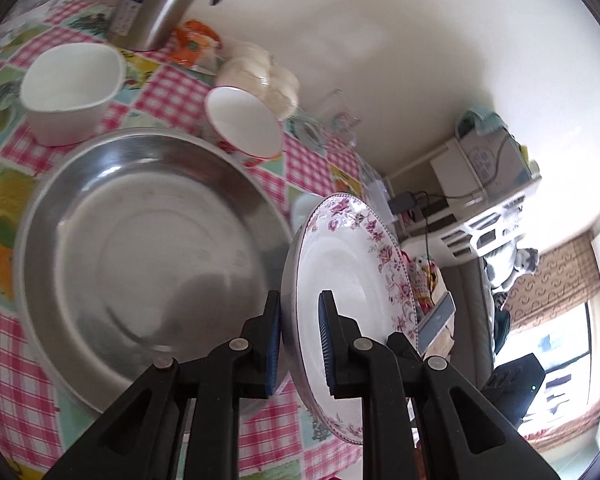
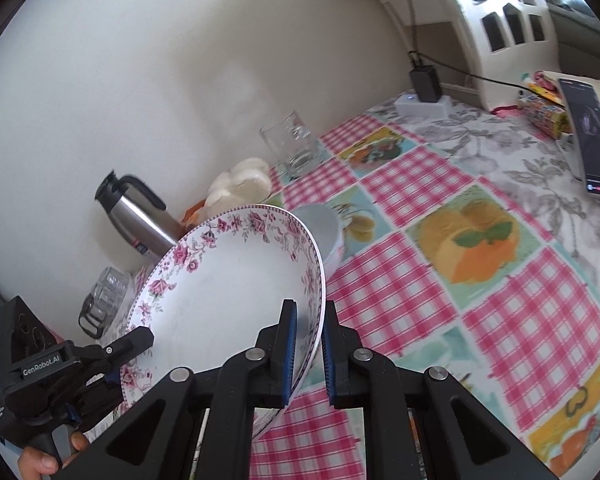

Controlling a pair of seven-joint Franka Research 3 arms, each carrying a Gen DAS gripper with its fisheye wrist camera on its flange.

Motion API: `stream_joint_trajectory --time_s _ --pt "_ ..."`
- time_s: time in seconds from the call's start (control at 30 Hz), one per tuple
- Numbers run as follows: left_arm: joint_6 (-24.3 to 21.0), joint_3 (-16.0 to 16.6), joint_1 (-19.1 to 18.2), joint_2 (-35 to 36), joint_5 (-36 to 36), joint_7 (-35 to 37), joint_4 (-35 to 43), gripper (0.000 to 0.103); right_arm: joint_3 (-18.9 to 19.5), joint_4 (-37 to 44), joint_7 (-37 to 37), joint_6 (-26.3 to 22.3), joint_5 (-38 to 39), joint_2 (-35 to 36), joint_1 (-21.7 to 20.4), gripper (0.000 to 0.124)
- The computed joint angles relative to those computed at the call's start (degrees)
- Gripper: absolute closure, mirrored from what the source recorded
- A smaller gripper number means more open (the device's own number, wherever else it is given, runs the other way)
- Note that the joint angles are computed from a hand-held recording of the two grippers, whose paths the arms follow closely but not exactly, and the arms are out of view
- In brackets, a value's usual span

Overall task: Organize plates and bowls
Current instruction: 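Carry the floral plate with both grippers over the steel basin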

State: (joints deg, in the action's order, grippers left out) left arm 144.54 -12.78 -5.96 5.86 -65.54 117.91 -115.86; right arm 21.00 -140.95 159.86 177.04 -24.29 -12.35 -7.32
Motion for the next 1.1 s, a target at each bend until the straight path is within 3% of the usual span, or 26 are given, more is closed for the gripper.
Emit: stream_joint_trajectory --time_s 0.1,0.4,0.7,1.1 --pt "-0.5 0.6 0.8 0.2 -0.5 -0.2 -0.3 0.086 0.4 2.3 0.1 -1.6 -1.0 2.1 1.0 0.111" --pt "-0.9 1.6 3.4 1.6 -0.7 -2.0 -0.5 0.086 -4.6 8.6 -1.6 -5.7 -2.5 8.5 9.4 0.111" --pt "-1.0 1.7 5.5 2.6 -0.2 -4.0 -0.8 0.086 -9.7 13.9 -7.1 -9.8 1.3 13.6 17.3 0.11" --pt "-0.2 1.4 7.0 4.3 1.1 -6.0 0.2 0.086 -16.9 18.4 -14.0 -11.8 6.8 18.5 25.5 0.11"
